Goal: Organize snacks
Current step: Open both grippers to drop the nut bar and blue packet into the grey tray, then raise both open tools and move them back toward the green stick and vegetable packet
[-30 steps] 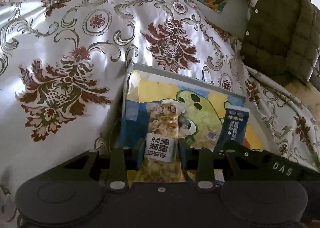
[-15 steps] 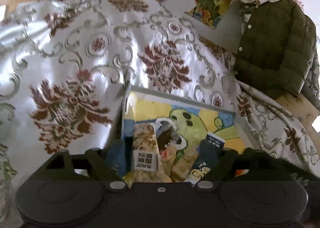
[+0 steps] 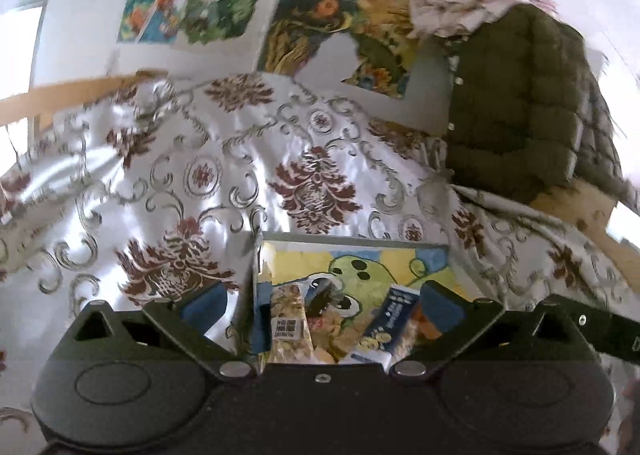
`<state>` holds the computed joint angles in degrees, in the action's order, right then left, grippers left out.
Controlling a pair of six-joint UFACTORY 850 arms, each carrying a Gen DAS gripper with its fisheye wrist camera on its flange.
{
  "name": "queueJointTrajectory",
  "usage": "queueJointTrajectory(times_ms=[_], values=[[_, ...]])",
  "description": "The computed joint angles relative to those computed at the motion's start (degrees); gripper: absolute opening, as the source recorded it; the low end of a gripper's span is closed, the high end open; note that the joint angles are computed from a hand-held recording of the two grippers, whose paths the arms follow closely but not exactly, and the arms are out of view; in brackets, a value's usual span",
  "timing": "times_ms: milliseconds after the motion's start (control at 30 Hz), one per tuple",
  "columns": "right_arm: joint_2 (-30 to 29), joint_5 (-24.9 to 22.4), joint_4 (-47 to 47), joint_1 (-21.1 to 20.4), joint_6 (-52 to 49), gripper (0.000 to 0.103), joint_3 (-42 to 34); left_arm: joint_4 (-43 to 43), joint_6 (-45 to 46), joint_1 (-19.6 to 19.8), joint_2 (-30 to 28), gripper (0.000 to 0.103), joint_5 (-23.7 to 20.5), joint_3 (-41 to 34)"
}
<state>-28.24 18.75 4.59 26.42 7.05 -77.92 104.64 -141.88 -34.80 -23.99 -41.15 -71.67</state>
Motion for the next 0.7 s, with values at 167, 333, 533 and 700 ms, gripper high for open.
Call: queueJointTrajectory(times_ms=[167,333,533,700], values=[[4.98,2.73,3.79,-0.35,-4.94,0.103,6.98,-4.3,5.68,-4.07,1.16,0.102,-4.55,1.36],[9.42,4.17,5.66,-0.39,-8.57,0.103,13.5,-9.16,9.28,-7.05,2.41,0.102,-6.33,2.74],[13.92,3.83,7.08,-0.11,-9.88,0.103,20.04,-15.33,14.15,-10.63,3.02,0.102,-9.16,4.29],[16.65,2.08,15.79,0.89,-17.99,0.103,24.65,-20.72,20.39,-13.36,3.04,0.102,-12.09,5.11]])
